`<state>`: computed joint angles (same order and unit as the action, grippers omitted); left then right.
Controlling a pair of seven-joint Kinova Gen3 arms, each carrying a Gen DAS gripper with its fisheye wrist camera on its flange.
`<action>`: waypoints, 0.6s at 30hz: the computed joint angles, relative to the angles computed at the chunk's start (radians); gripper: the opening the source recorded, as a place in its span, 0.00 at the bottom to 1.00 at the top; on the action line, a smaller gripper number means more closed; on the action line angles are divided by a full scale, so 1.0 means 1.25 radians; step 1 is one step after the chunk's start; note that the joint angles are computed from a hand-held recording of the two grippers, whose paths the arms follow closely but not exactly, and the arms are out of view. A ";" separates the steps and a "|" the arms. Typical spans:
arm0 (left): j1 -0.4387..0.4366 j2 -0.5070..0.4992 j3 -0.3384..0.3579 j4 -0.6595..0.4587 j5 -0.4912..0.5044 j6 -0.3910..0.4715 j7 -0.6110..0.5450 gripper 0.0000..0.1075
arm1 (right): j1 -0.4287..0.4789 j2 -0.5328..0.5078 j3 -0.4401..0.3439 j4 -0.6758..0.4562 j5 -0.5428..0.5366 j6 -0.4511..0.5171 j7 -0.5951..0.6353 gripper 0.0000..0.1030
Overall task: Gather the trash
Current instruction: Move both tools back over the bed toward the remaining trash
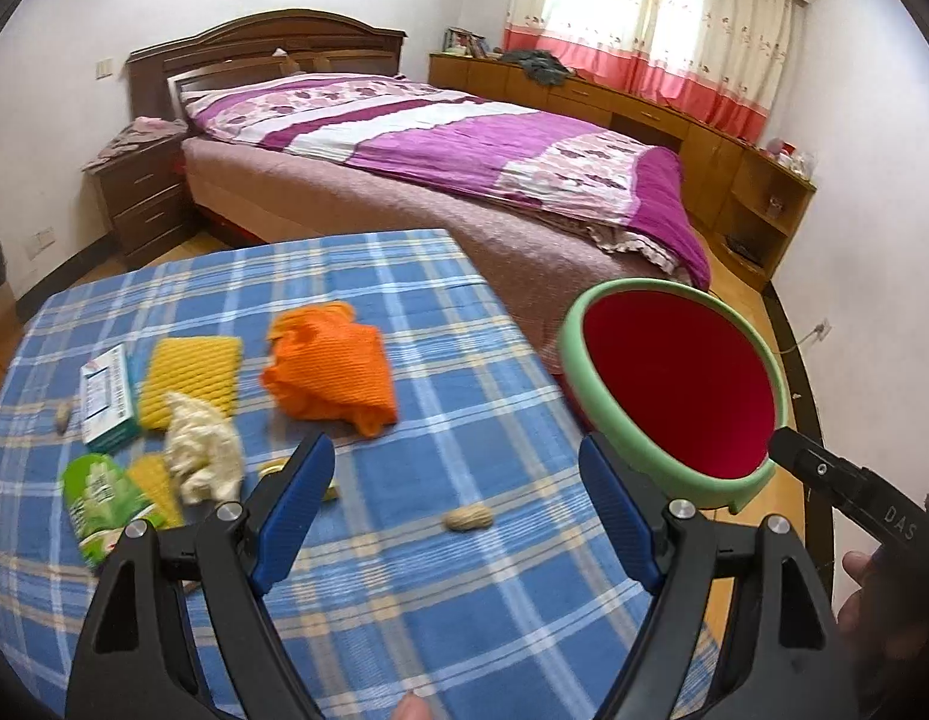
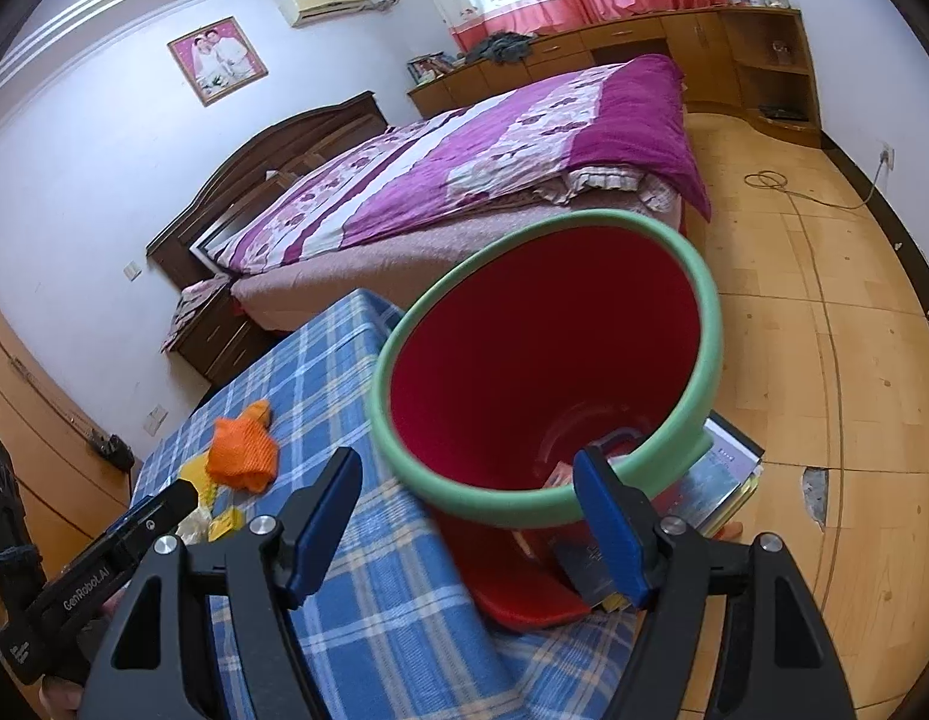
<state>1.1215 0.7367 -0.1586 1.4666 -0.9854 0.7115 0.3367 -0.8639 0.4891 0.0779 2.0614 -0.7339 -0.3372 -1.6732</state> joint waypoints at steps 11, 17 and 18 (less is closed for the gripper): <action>0.019 -0.058 0.012 0.115 -0.054 0.048 0.142 0.77 | -0.072 0.009 0.038 -0.035 -0.044 0.047 0.042 0.76; 0.007 -0.083 0.048 0.174 -0.089 0.095 0.224 0.77 | -0.132 0.029 0.088 -0.071 -0.061 0.095 0.053 0.78; 0.005 -0.084 0.055 0.180 -0.093 0.110 0.232 0.77 | -0.147 0.034 0.103 -0.079 -0.063 0.106 0.053 0.78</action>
<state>1.1282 0.6322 -0.0900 1.6911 -1.1017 0.8487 0.6261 -1.0471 0.5314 0.2066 1.9622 -0.8127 -0.2053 -1.6066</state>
